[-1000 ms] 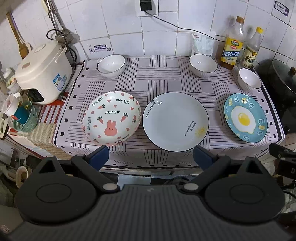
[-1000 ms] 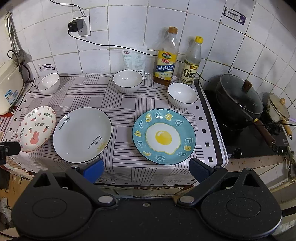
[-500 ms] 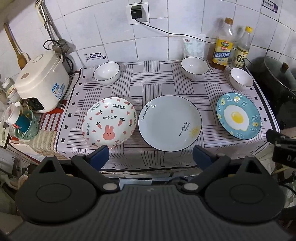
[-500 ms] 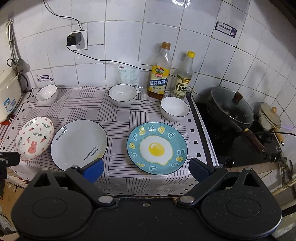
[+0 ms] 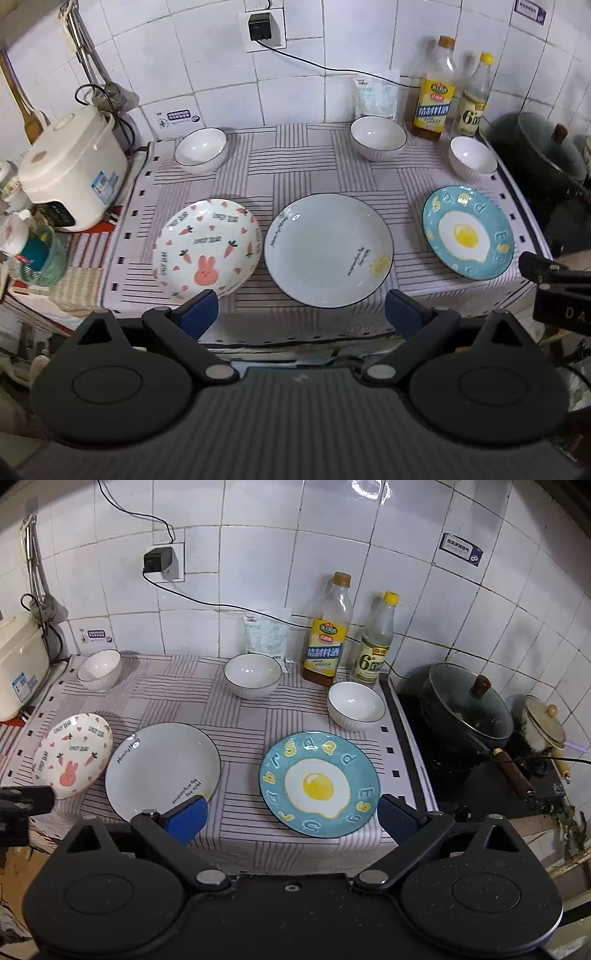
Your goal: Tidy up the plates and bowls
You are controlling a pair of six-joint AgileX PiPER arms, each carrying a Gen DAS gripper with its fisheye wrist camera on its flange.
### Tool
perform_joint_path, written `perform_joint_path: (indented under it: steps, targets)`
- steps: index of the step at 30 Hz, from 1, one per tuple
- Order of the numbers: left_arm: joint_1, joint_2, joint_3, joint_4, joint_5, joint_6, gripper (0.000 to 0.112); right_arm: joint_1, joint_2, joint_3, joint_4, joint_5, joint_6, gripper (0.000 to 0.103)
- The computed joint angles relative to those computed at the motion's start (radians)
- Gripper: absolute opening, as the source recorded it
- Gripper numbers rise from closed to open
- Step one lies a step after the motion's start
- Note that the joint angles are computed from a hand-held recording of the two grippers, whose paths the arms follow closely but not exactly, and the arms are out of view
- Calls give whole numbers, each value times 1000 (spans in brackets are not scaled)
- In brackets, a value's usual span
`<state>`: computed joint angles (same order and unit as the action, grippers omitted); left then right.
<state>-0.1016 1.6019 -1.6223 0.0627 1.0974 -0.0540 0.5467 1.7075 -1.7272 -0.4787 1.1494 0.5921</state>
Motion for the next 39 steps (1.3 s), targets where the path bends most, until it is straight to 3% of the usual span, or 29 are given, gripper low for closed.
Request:
perform_joint_path:
  steps: [2, 4, 7, 9, 13, 14, 18, 22, 26, 28, 30, 32, 34, 39]
  targets:
    - [35, 5, 29, -69, -36, 41, 98, -11, -24, 46, 18, -77, -7, 100]
    - [57, 17, 50, -101, -70, 52, 98, -40, -51, 114, 67, -216, -60, 100]
    - [93, 33, 101, -132, -162, 77, 99, -119, -89, 262, 261, -511, -337, 100]
    - [105, 60, 130, -110, -229, 65, 99, -166, -58, 303, 449, -630, -537, 100]
    - [125, 159, 127, -111, -279, 84, 98, -242, 90, 259, 806, -666, -920, 98]
    - [134, 196, 115, -136, -276, 95, 96, -252, 128, 251, 856, -670, -973, 93]
    - [141, 290, 123, -178, -337, 97, 94, -273, 278, 210, 968, -656, -1045, 84]
    - [151, 393, 101, -238, -369, 90, 78, -267, 352, 237, 1069, -701, -1122, 80]
    - [140, 472, 65, -209, -378, 26, 63, -255, 418, 223, 1035, -737, -1033, 64]
    - [139, 494, 64, -201, -397, 12, 58, -268, 437, 214, 1136, -738, -1077, 61]
    - [142, 507, 68, -217, -415, 19, 52, -273, 451, 212, 1201, -751, -1103, 49]
    - [146, 511, 77, -249, -443, 48, 36, -272, 466, 200, 1198, -756, -1077, 34]
    - [140, 513, 77, -264, -454, 69, 28, -272, 484, 198, 1203, -775, -1051, 25]
    - [133, 519, 77, -236, -475, 27, 28, -318, 516, 220, 1536, -770, -1320, 21]
